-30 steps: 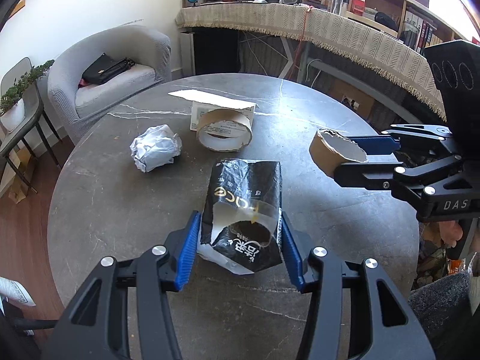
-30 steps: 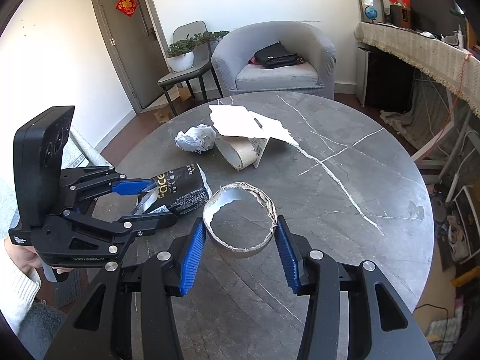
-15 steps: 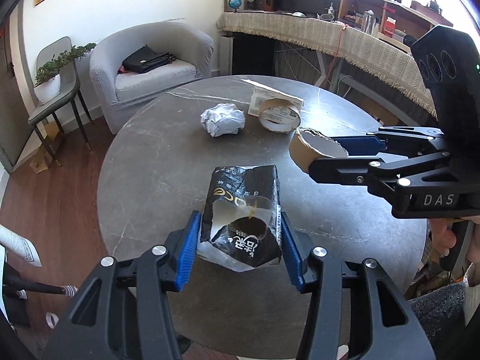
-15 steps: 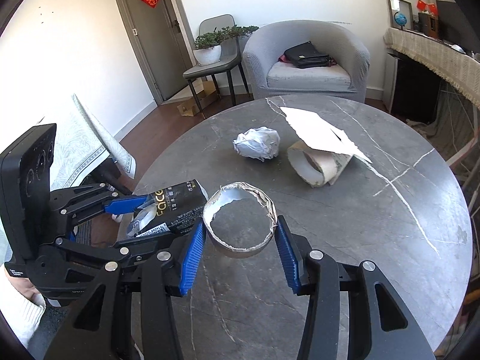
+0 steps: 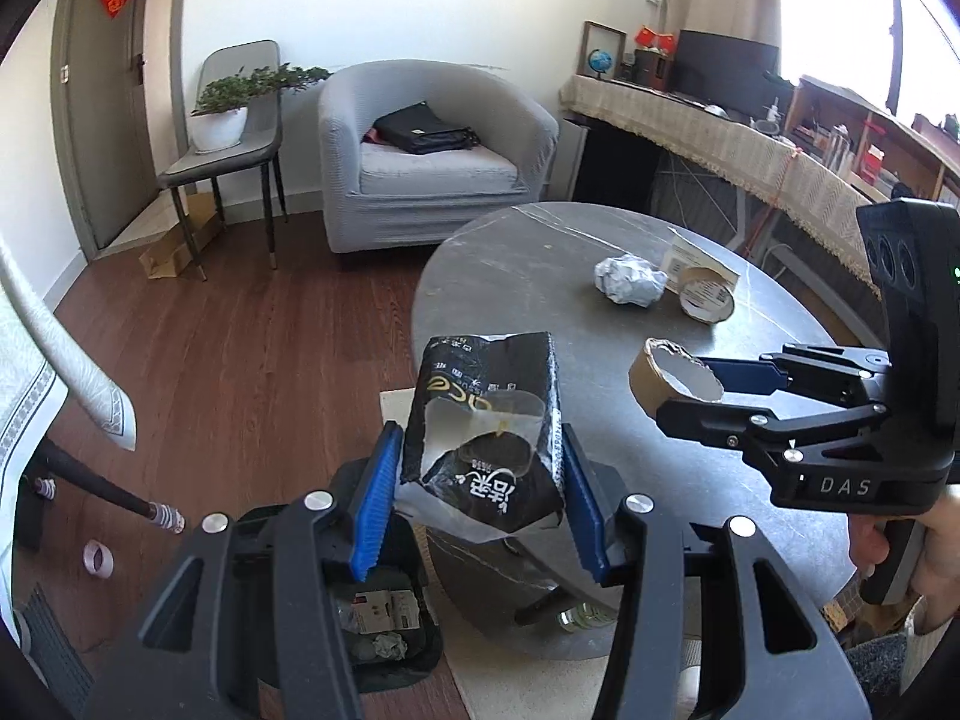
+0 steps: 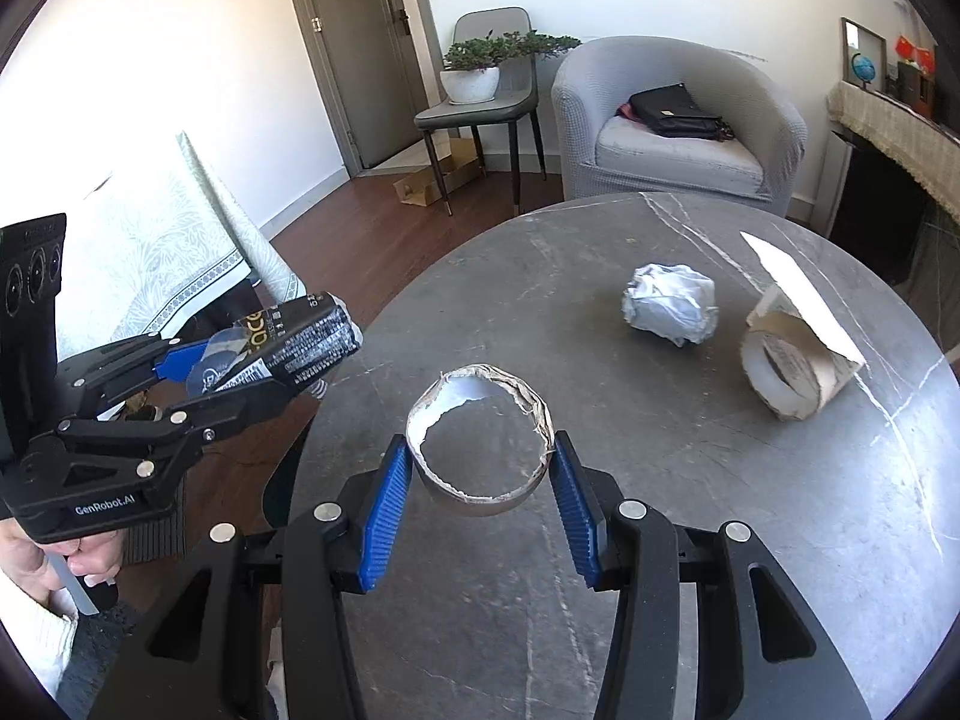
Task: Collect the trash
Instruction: 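Release the black bag over the green bin from the left tool while right tool carries tape core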
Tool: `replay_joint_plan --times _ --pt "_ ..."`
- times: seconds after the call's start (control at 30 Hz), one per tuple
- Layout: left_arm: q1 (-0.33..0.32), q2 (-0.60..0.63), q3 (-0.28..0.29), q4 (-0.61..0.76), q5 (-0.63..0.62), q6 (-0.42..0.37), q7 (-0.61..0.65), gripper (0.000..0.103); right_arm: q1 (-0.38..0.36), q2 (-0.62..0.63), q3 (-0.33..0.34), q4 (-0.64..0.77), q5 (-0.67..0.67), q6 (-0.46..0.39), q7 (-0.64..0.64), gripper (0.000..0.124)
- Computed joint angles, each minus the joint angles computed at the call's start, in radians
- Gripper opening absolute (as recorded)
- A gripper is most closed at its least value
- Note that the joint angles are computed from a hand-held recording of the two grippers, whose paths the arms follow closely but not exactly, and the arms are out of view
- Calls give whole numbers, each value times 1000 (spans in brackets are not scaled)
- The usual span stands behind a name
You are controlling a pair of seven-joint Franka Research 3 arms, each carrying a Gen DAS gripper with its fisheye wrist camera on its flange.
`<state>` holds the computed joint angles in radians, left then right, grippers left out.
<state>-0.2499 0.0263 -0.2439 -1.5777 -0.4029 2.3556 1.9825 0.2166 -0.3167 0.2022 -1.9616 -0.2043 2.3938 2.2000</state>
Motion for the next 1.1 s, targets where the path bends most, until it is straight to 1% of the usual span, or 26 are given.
replay_joint_plan --times 0.13,0.2,0.6,0.8,0.97,1.07,1.1 --pt "23 -8 19 -21 -27 6 -3 54 22 55 8 52 0 21 -18 48" --pt "35 -6 28 -29 -21 13 -13 54 34 79 7 76 1 27 -24 48" --pt "112 7 63 -47 8 4 -56 54 120 222 -21 210 3 14 -45 48" --pt "141 26 69 -36 2 -38 -68 54 154 275 -38 271 5 15 -55 48" --pt "150 51 66 -32 63 -78 -96 54 182 331 -51 334 16 12 -73 48" --pt "158 78 64 -11 79 -128 -108 54 199 367 -59 374 23 8 -80 48" --pt "160 82 63 -13 94 -133 -108 54 205 377 -62 386 24 6 -84 48"
